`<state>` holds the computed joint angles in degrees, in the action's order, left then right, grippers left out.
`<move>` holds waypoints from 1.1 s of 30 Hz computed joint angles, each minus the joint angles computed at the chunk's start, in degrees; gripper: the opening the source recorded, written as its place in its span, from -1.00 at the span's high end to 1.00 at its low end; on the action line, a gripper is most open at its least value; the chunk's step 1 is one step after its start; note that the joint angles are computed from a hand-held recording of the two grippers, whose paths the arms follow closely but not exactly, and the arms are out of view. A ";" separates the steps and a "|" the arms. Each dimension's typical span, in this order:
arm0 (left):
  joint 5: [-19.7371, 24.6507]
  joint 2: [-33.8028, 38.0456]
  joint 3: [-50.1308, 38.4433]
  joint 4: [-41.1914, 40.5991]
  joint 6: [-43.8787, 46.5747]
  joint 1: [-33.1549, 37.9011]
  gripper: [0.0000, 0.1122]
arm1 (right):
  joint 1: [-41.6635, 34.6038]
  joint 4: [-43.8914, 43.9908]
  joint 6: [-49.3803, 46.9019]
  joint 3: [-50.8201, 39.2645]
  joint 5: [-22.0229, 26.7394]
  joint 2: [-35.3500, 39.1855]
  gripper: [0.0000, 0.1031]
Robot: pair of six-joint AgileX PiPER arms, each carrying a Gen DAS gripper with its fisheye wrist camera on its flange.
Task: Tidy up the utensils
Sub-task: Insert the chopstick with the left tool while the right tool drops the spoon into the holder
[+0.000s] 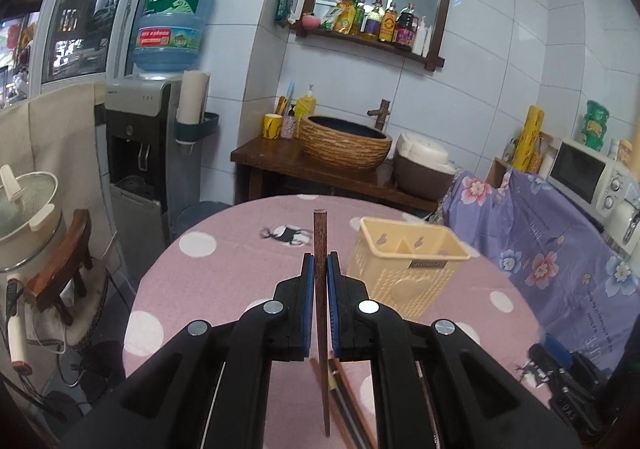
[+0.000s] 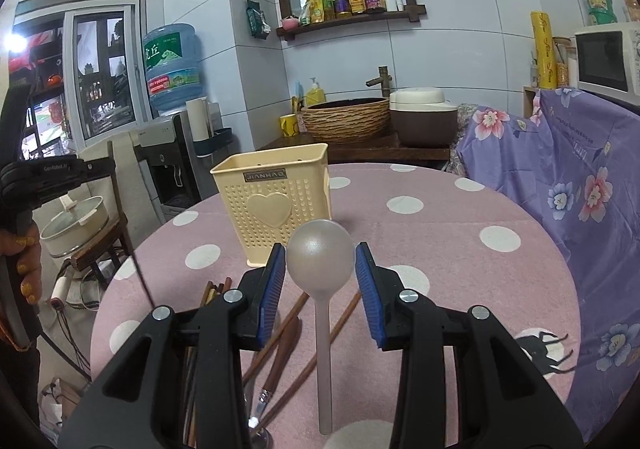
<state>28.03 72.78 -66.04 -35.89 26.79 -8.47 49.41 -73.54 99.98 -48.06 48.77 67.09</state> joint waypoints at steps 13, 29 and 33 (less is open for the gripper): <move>10.76 18.88 -45.75 14.43 -19.50 -7.93 0.86 | -20.69 15.07 -33.77 -44.99 -13.92 21.25 0.28; 0.94 25.76 -33.43 21.13 -21.41 -12.82 0.86 | -23.39 3.89 -19.33 -38.64 -16.32 31.01 0.28; 0.75 26.28 -31.01 19.82 -19.72 -12.99 0.86 | -22.61 3.71 -19.06 -35.49 -15.64 30.48 0.28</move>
<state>28.78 99.06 -97.06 -16.07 7.07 -21.46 26.79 -69.83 80.92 -83.55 33.13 97.57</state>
